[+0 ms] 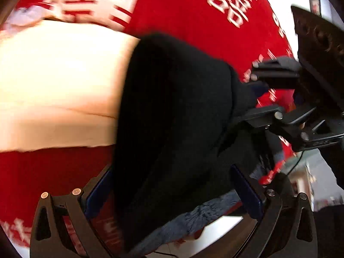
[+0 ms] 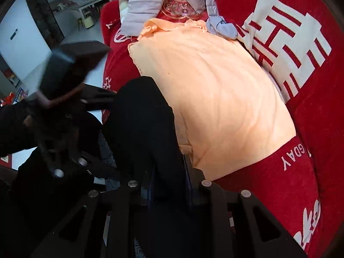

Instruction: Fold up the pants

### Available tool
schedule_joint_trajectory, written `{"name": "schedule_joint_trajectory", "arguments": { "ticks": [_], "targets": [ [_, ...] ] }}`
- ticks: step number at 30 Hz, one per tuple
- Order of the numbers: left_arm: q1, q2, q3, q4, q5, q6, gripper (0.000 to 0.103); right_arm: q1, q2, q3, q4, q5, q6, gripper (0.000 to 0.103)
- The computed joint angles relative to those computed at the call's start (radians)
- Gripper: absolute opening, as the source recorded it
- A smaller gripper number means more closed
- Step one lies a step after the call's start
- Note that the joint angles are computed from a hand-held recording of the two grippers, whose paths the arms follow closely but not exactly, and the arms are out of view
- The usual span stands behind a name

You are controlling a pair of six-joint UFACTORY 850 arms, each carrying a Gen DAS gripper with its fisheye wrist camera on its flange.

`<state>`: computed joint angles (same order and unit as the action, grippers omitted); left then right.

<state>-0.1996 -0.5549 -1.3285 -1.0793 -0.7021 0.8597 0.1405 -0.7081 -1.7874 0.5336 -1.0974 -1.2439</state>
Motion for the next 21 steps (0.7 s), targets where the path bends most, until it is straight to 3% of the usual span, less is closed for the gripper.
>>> {"name": "schedule_joint_trajectory", "arguments": {
  "ticks": [2,3,4,5,7,10,12,13,17,19,21],
  "targets": [
    [-0.015,-0.03,-0.039,0.031,-0.047,-0.027,0.103,0.003,-0.003,-0.002,0.0,0.007,0.011,0.025],
    [-0.026,-0.028,-0.037,0.044,-0.026,-0.044,0.102,0.006,-0.004,0.0,-0.011,0.022,0.027,0.025],
    [-0.036,-0.025,-0.036,0.073,-0.008,-0.075,0.095,0.007,-0.005,0.008,-0.019,0.038,0.042,0.026],
    [-0.045,-0.023,-0.035,0.118,0.006,-0.123,0.084,0.01,-0.02,-0.002,-0.035,0.047,0.081,0.028],
    [-0.059,-0.017,-0.031,0.271,0.048,-0.282,0.043,0.015,-0.032,-0.011,-0.078,0.065,0.158,0.042],
    [-0.035,-0.033,-0.041,0.272,-0.008,-0.358,0.038,0.002,-0.042,-0.023,-0.105,0.068,0.227,0.064],
    [-0.041,-0.028,-0.043,0.303,-0.003,-0.393,0.038,-0.001,0.007,0.049,-0.197,0.201,0.274,0.071],
    [-0.046,-0.027,-0.048,0.337,0.004,-0.418,0.038,-0.004,0.022,0.075,-0.266,0.254,0.34,0.072],
    [-0.078,-0.029,-0.084,0.464,0.03,-0.535,0.037,-0.051,0.058,0.168,-0.514,0.338,0.702,0.072],
    [-0.079,-0.022,-0.087,0.47,0.035,-0.549,0.036,-0.088,0.074,0.22,-0.485,0.279,0.76,0.072],
    [-0.071,-0.022,-0.093,0.462,0.041,-0.549,0.036,-0.119,0.146,0.346,-0.384,0.305,0.679,0.072]
  ]
}}
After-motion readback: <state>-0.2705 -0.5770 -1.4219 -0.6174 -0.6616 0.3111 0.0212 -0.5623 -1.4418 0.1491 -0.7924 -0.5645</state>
